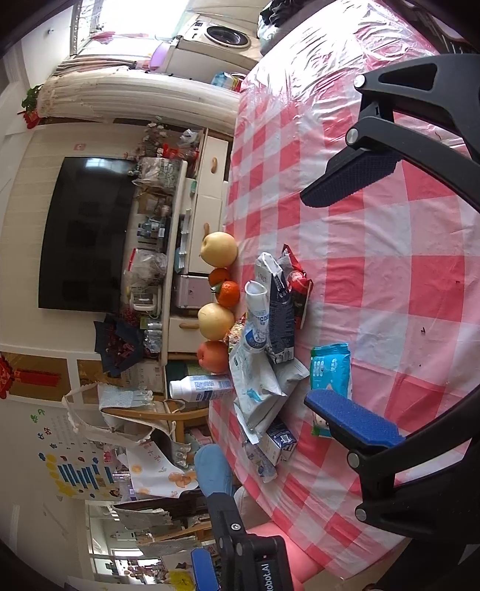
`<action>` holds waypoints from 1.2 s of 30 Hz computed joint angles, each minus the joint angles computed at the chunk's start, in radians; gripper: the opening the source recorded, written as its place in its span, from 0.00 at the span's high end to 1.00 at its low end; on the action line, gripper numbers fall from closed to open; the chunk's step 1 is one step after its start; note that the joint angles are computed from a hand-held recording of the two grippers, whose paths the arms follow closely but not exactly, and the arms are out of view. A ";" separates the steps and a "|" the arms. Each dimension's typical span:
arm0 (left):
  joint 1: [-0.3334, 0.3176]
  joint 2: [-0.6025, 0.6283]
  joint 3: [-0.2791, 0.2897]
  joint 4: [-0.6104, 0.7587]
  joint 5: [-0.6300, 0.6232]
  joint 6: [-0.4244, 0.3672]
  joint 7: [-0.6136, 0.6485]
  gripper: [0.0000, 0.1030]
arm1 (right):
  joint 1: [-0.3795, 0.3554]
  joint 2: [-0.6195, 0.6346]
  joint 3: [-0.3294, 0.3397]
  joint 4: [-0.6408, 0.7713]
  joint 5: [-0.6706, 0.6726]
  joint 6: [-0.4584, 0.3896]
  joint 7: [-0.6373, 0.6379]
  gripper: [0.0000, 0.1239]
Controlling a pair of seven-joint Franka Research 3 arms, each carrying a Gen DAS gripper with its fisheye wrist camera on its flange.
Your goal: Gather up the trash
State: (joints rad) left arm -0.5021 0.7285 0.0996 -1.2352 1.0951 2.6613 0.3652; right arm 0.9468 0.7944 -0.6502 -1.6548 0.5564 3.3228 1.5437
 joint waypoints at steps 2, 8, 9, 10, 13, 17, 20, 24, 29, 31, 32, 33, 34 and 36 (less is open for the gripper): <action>0.000 0.009 -0.004 0.012 -0.007 -0.009 0.015 0.05 | 0.002 0.001 -0.004 0.001 0.000 -0.006 -0.001 0.20; -0.007 0.026 -0.006 0.036 -0.026 -0.030 0.053 0.05 | 0.003 0.003 -0.017 0.003 -0.020 -0.029 0.025 0.20; -0.009 0.027 -0.005 0.037 -0.028 -0.032 0.056 0.05 | -0.003 0.001 -0.013 0.005 -0.028 -0.036 0.031 0.20; -0.009 0.028 -0.004 0.037 -0.030 -0.032 0.058 0.05 | -0.011 -0.002 -0.007 0.008 -0.038 -0.042 0.038 0.20; -0.011 0.031 -0.004 0.042 -0.035 -0.034 0.062 0.05 | -0.028 -0.007 0.004 0.010 -0.071 -0.059 0.066 0.20; -0.013 0.045 -0.006 0.059 -0.048 -0.047 0.089 0.05 | -0.040 -0.010 0.006 0.013 -0.121 -0.082 0.107 0.20; -0.014 0.059 -0.009 0.078 -0.064 -0.058 0.113 0.05 | -0.060 -0.016 0.019 0.016 -0.161 -0.093 0.132 0.20; -0.009 0.077 -0.019 0.100 -0.097 -0.065 0.164 0.05 | -0.119 -0.030 0.076 0.029 -0.210 -0.104 0.155 0.20; 0.026 0.108 -0.075 0.135 -0.199 -0.045 0.318 0.05 | -0.231 -0.046 0.179 0.055 -0.258 -0.127 0.172 0.20; 0.056 0.125 -0.124 0.148 -0.278 -0.026 0.444 0.05 | -0.286 -0.054 0.233 0.066 -0.277 -0.138 0.173 0.20; 0.077 0.140 -0.165 0.163 -0.331 -0.030 0.540 0.05 | -0.328 -0.059 0.275 0.073 -0.285 -0.149 0.168 0.20; 0.087 0.148 -0.187 0.169 -0.366 -0.032 0.603 0.05 | -0.368 -0.064 0.316 0.082 -0.291 -0.163 0.165 0.20; 0.095 0.157 -0.205 0.176 -0.397 -0.037 0.664 0.05 | -0.399 -0.065 0.344 0.090 -0.298 -0.179 0.166 0.20; 0.097 0.183 -0.225 0.210 -0.443 -0.061 0.771 0.05 | -0.473 -0.068 0.416 0.102 -0.308 -0.204 0.159 0.20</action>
State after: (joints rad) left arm -0.4049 0.9112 -0.1252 -1.0253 0.6523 2.6008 1.1365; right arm 0.4735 0.7259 -0.2344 -1.5531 0.2483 3.1191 1.7026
